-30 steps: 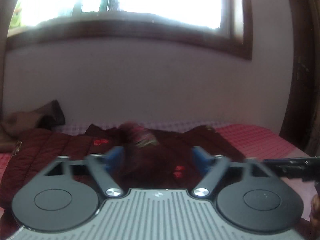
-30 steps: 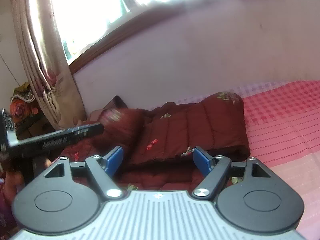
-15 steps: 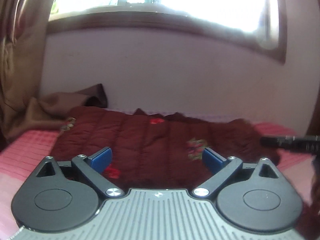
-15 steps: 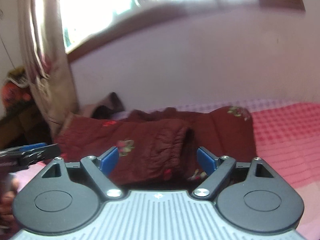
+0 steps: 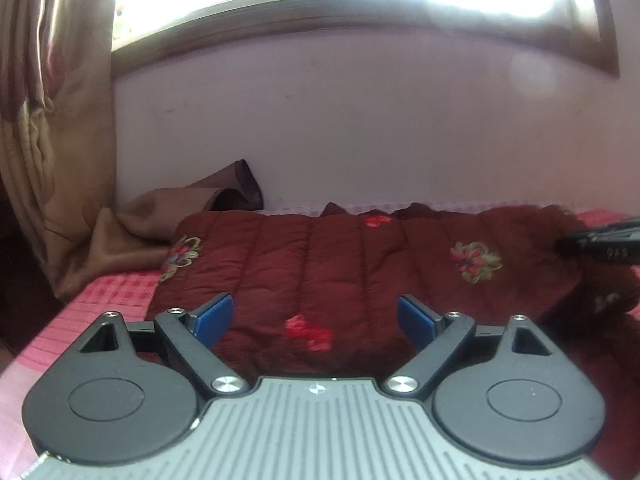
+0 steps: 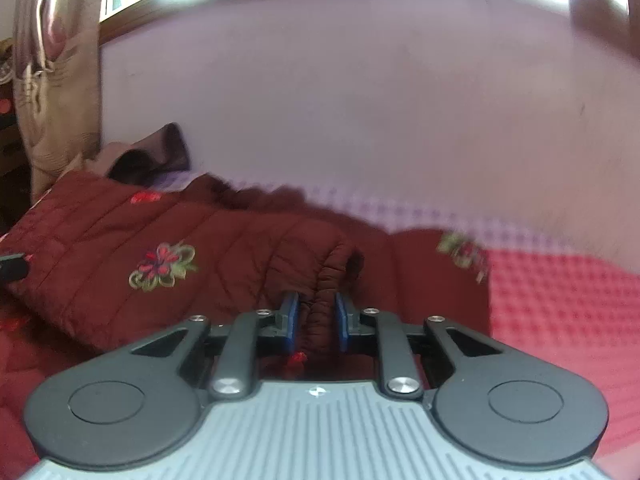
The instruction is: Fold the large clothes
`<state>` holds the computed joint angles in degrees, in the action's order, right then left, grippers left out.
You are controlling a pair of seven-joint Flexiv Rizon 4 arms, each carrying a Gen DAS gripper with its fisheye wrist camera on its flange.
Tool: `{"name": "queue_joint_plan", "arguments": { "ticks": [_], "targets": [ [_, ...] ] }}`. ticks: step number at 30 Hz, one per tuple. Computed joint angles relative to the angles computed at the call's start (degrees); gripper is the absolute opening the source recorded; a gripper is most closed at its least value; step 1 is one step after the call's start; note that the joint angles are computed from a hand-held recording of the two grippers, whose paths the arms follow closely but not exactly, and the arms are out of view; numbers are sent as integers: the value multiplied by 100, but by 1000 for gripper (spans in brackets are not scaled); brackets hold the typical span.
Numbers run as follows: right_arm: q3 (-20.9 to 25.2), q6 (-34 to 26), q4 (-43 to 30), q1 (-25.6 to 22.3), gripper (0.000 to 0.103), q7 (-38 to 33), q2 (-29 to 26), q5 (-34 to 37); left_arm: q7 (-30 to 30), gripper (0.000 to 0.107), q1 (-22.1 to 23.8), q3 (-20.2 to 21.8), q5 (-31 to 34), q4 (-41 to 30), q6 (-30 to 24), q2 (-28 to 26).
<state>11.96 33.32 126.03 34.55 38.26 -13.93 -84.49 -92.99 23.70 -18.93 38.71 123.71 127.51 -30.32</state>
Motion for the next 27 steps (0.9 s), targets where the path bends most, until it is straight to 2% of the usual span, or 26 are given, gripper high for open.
{"name": "queue_joint_plan", "arguments": {
  "ticks": [4, 11, 17, 22, 23, 25, 26, 27],
  "targets": [
    [-58, 138, 2, -30, 19, -21, -248, 45, -11, 88, 47, -67, -113, -68, -276, -42],
    [-163, 464, 301, -218, 20, 765, -242, -667, 358, 88, -43, 28, -528, -14, -367, -112],
    [-122, 252, 340, -218, 21, 940, -290, -898, 573, 88, -141, 135, -744, 97, -296, -65],
    [-95, 113, 328, -166, 28, 1039, -288, -876, 616, 89, -120, 202, -738, 372, -210, 178],
    [-68, 115, 363, -169, 32, 1056, -235, -819, 614, 90, -119, 224, -727, 434, -191, 242],
    [41, 19, 375, -104, 49, 898, -122, -411, 579, 91, -73, 253, -645, 586, -110, 393],
    [134, -180, 382, 5, 67, 810, -43, -107, 542, 92, -28, 253, -567, 654, -64, 467],
    [199, -348, 401, 109, 78, 794, 27, 37, 524, 93, -30, 294, -521, 728, -11, 554]
  ]
}}
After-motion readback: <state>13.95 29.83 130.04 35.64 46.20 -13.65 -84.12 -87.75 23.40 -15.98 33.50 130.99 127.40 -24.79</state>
